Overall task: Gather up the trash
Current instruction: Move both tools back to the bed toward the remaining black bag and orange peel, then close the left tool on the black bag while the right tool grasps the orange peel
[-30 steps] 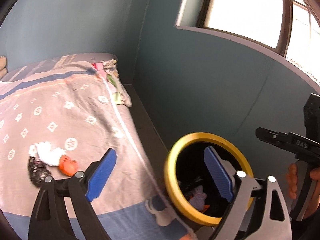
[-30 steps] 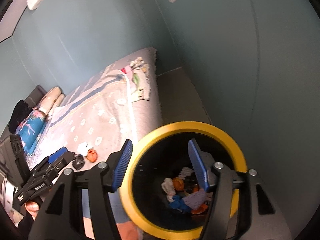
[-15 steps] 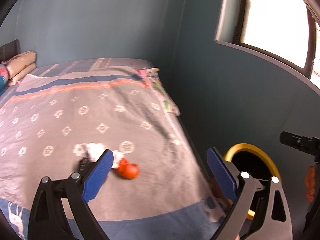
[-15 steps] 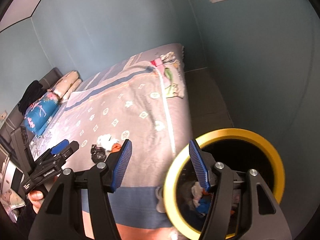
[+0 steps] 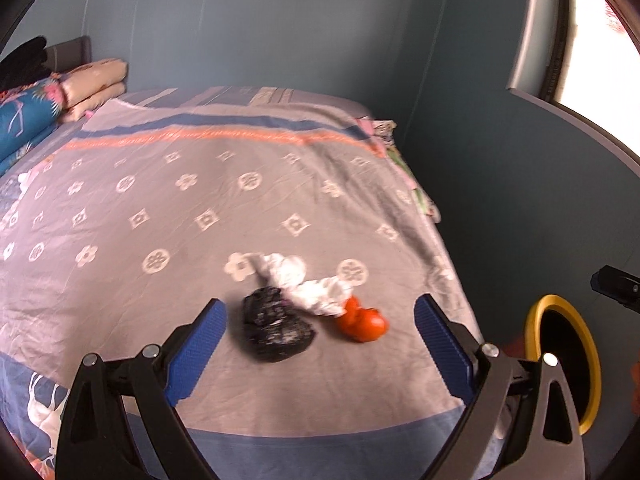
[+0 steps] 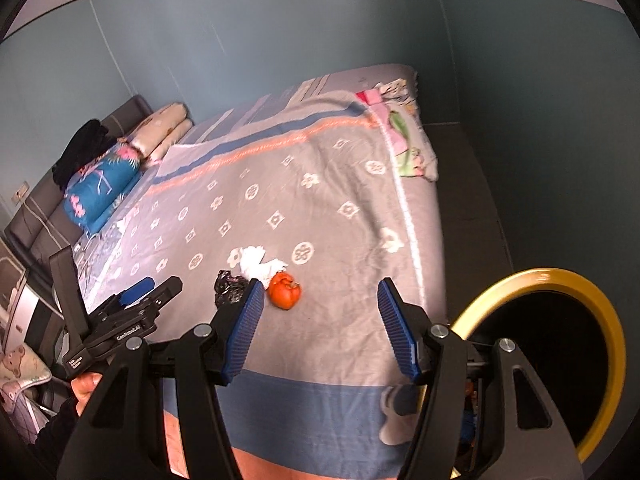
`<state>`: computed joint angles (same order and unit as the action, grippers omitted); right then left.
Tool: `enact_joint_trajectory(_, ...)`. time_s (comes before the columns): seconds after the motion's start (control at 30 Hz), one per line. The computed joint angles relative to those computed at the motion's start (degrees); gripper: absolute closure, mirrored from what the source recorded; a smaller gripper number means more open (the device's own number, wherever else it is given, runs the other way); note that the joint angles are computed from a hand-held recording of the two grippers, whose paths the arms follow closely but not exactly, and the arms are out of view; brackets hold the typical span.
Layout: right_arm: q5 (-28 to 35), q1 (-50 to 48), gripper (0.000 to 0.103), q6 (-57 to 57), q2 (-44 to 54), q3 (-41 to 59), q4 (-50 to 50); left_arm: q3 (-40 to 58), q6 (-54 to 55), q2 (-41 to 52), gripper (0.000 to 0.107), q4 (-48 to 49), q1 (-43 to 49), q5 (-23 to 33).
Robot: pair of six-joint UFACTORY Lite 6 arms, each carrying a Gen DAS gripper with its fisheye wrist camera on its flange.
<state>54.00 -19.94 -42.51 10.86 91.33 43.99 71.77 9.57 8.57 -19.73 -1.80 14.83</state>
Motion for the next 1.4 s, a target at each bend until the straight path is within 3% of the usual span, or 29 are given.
enact_joint_trajectory(0.57, -7.86, 16.79, 0.046, 10.49, 17.13, 8.47, -8.98, 6.02, 20.32, 16.0, 0.016, -20.64, 9.56, 0.92)
enact_joint_trajectory(1.07, -6.88, 24.3, 0.046, 15.21, 41.19, 29.72, -13.17, 19.9, 20.92, 30.96, 0.016, -24.7, 10.94, 7.01)
enact_joint_trajectory(1.4, -3.69, 26.26, 0.046, 19.0, 53.34, 44.56, -17.19, 25.76, 27.31, 38.0, 0.02, -36.13, 12.33, 13.06)
